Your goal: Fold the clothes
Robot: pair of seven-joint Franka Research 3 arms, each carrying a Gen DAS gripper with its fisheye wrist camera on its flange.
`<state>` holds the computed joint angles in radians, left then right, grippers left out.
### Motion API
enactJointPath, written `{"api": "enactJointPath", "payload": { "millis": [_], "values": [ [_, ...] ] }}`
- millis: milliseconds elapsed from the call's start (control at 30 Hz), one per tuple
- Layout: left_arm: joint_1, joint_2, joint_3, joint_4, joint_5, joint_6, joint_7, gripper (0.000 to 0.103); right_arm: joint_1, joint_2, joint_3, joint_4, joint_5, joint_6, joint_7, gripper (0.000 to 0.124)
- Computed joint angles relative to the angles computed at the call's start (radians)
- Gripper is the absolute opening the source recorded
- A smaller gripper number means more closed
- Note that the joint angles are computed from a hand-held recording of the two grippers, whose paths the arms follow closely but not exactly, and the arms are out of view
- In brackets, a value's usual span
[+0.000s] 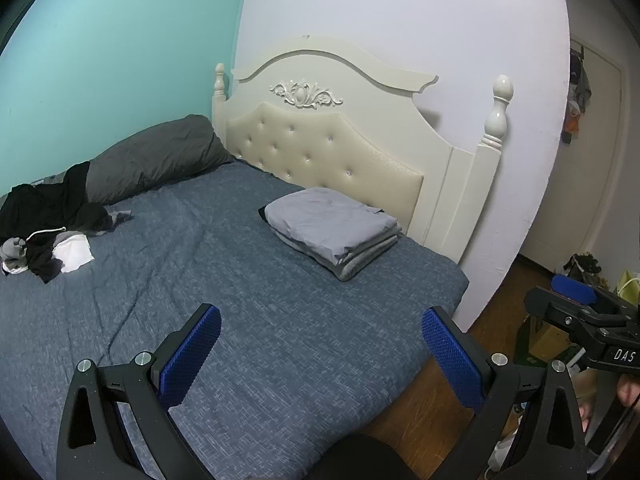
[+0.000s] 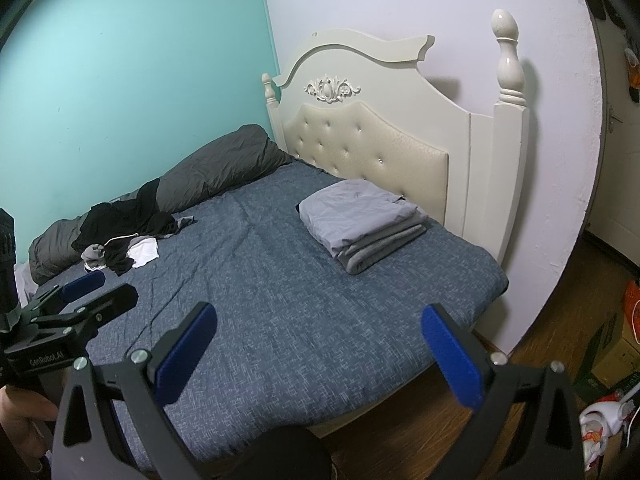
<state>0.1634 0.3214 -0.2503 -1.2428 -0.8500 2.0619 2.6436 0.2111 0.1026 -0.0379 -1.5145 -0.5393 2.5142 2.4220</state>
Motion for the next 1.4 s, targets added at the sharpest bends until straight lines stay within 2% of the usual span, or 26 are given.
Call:
{"api": "enactJointPath", "payload": {
  "millis": [1400],
  "values": [
    [-0.007, -0.006, 0.0, -0.012, 0.005, 0.013, -0.012, 0.102, 0.001, 0.002, -0.002, 0.0, 0.008, 0.001, 0.002, 0.103]
  ]
}}
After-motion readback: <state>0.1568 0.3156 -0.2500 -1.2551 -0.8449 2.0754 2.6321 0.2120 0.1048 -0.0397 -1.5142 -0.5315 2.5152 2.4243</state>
